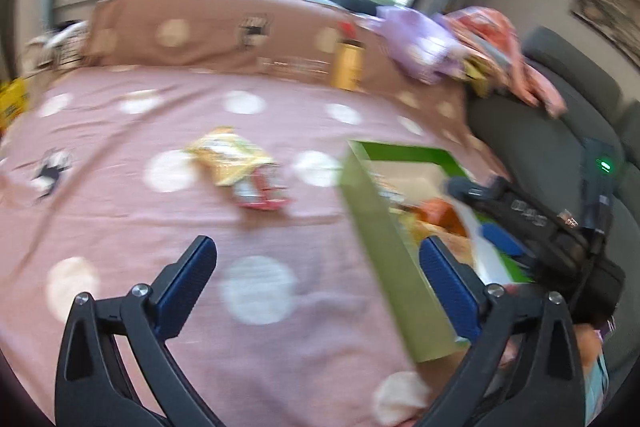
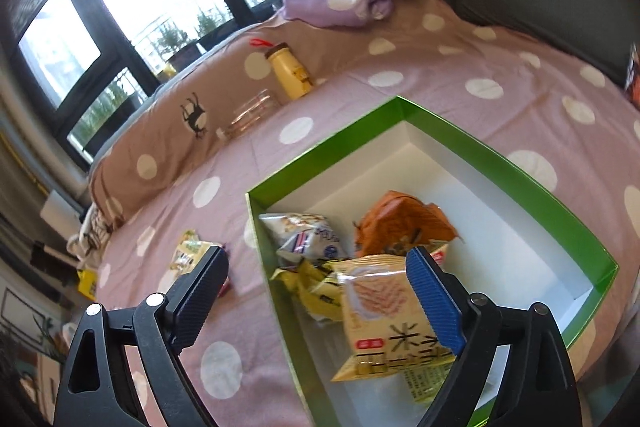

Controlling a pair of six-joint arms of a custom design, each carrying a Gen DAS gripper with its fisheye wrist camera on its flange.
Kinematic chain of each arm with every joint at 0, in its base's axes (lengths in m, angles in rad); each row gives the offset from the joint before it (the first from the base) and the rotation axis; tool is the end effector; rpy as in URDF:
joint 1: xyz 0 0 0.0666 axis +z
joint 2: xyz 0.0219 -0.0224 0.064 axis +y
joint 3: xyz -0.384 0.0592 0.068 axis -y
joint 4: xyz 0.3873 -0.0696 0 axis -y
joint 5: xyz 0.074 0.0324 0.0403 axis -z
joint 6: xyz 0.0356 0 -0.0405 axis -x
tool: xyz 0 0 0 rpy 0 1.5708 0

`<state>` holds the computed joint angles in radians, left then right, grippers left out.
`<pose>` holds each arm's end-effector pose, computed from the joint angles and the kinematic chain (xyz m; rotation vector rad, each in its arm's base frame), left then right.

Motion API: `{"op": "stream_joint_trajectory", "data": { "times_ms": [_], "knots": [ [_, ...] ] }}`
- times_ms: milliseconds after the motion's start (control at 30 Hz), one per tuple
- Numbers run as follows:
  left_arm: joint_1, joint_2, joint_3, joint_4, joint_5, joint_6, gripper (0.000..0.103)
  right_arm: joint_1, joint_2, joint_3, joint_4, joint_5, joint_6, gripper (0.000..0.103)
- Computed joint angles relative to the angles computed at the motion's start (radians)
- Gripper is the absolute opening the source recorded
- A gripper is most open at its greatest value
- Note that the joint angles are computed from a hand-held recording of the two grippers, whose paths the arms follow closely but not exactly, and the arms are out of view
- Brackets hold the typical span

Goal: Organize snacks
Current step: 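Withdraw the right gripper from the box toward the yellow-green bag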

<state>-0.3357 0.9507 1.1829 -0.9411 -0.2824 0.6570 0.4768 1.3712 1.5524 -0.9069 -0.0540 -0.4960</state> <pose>0.2987 -0.0941 0.5012 -0.5051 2.1975 -0.2114 0.4215 0.2194 0.5174 -0.0060 2.3608 0.5525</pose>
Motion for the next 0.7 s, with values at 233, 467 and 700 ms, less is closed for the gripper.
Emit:
{"op": "stream_joint_trajectory", "data": {
  "times_ms": [233,467,700],
  "knots": [
    [0.143,-0.123,-0.117,-0.047,-0.02,0.056,0.102,0.061,0.007,0.009,0.021,0.024,0.039,0.091],
    [0.222,-0.142,-0.134,-0.115,-0.048,0.112,0.102,0.121,0.034,0.025,0.0,0.047,0.081,0.091],
    [0.265,-0.198,-0.143,-0.148,-0.083,0.103,0.102,0.171,0.028,0.008,0.037,0.02,0.108,0.091]
  ]
}}
